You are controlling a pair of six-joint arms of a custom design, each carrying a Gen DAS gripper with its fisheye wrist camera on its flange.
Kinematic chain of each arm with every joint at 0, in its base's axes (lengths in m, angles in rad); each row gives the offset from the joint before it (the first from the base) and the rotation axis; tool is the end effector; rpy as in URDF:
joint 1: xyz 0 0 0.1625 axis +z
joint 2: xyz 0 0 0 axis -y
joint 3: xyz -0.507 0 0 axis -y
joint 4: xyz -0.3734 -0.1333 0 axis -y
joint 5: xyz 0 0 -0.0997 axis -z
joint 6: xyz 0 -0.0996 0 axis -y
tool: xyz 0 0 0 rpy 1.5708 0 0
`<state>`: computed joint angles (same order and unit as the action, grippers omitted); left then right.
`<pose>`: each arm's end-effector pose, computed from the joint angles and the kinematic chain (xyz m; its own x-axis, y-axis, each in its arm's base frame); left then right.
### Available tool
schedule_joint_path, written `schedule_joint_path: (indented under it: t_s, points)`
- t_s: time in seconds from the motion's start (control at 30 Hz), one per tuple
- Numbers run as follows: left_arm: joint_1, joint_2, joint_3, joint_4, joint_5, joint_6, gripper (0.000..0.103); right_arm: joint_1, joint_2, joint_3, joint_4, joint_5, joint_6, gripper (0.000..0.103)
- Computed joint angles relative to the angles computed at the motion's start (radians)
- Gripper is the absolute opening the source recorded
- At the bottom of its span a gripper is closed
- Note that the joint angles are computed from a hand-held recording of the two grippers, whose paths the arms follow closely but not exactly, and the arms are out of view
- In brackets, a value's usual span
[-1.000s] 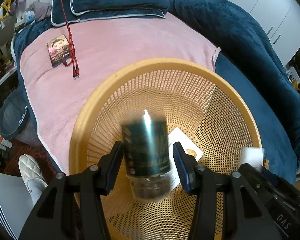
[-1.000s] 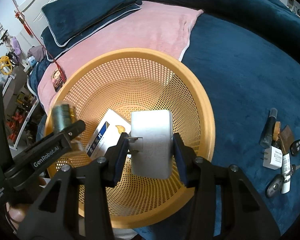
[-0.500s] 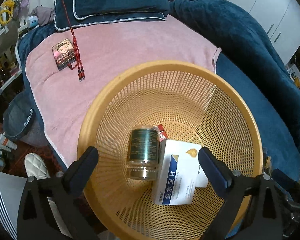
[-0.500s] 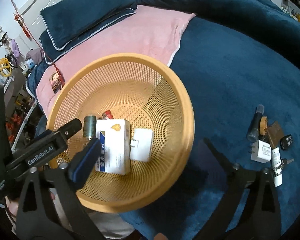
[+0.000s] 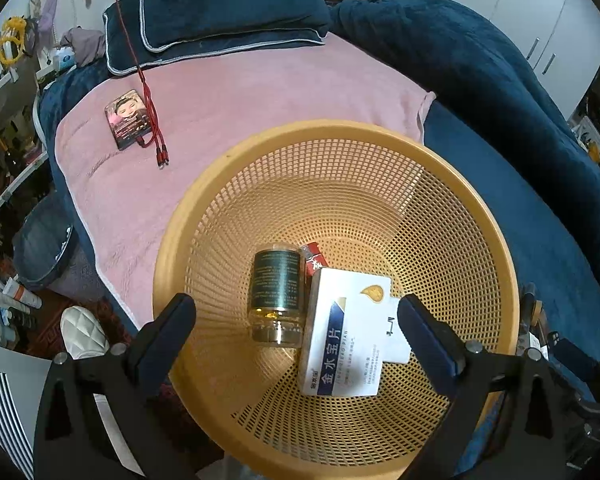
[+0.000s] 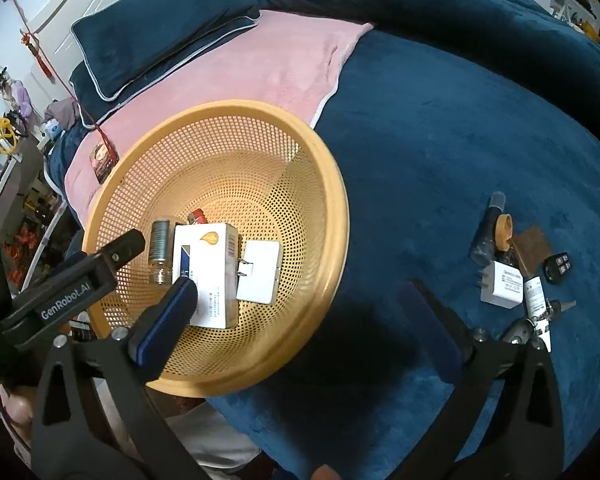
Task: Organize rigid objects
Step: 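Lift both open tools away from the basket, then move both open tools over the remaining items on the blue bedspread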
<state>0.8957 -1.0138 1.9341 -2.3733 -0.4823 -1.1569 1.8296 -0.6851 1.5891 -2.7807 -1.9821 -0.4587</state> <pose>-0.1944 -0.5973 0.2381 -0.6877 -0.5605 -0.4614 -0.0223 0.6516 -0.7582 0.2813 -0.6973 0.1329 -0.7141 -0.5141 0.4752 -0.6248 0.7742 -0.1012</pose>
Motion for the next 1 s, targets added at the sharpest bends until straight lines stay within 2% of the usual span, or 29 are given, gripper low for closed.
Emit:
schedule_joint_path:
  t_s: [0.6, 1.0]
  points:
    - [-0.038, 0.036, -0.01, 0.009, -0.004, 0.021, 0.101, -0.023, -0.056, 0.037, -0.028, 0.009, 0.004, 0.103]
    - [-0.063, 0.093, -0.028, -0.117, -0.017, 0.171, 0.101, -0.054, -0.097, 0.059, -0.044, 0.008, 0.007, 0.103]
